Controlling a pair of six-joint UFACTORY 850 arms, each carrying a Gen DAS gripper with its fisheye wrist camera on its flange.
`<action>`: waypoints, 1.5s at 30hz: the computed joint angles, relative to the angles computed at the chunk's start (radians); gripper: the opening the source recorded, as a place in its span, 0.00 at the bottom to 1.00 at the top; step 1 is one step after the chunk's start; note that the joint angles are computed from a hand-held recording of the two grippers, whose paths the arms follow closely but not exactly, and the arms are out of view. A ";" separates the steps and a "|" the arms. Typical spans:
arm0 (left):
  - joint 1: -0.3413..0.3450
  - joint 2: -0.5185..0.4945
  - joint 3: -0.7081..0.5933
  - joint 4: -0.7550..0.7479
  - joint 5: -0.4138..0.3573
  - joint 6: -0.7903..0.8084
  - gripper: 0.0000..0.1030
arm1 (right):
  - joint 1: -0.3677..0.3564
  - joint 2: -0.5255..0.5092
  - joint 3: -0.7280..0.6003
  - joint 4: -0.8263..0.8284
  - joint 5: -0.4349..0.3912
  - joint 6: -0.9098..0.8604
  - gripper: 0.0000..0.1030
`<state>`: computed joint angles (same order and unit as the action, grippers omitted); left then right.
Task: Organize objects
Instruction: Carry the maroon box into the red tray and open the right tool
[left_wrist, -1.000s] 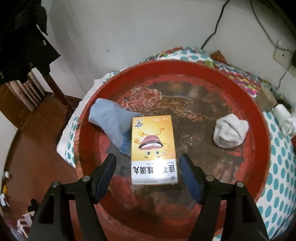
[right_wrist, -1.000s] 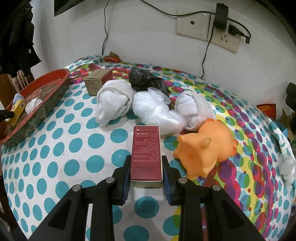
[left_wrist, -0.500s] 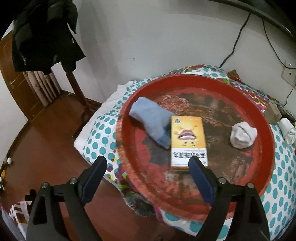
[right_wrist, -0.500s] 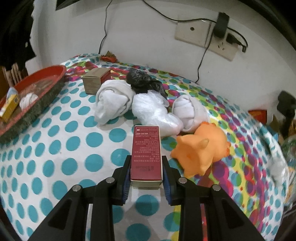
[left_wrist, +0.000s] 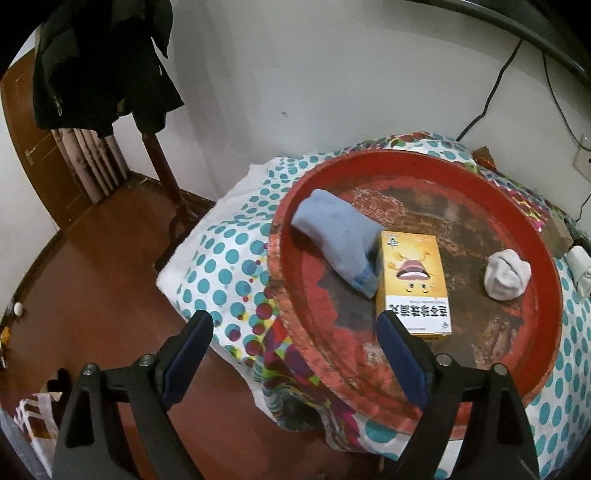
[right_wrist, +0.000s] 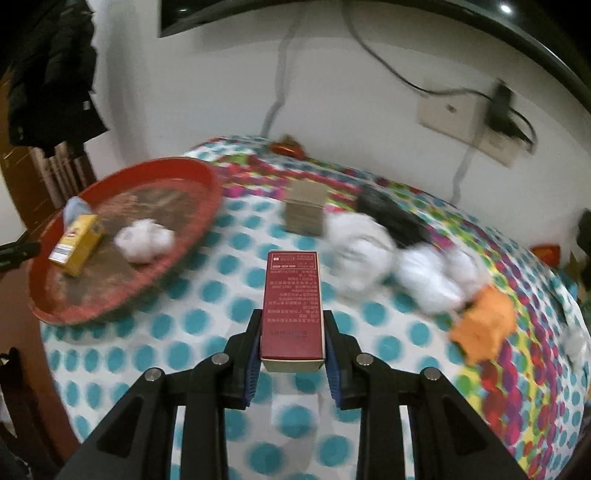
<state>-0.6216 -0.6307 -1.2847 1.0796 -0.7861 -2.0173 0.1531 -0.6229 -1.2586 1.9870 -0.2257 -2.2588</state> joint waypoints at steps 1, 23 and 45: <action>0.000 0.003 0.003 0.001 -0.004 -0.002 0.86 | 0.017 0.004 0.000 -0.008 -0.005 0.005 0.29; 0.037 0.066 0.094 0.010 0.025 -0.086 0.86 | 0.279 -0.108 -0.186 -0.798 0.017 0.781 0.29; 0.062 0.086 0.132 -0.011 0.052 -0.125 0.86 | 0.307 -0.166 -0.249 -1.078 0.022 1.087 0.29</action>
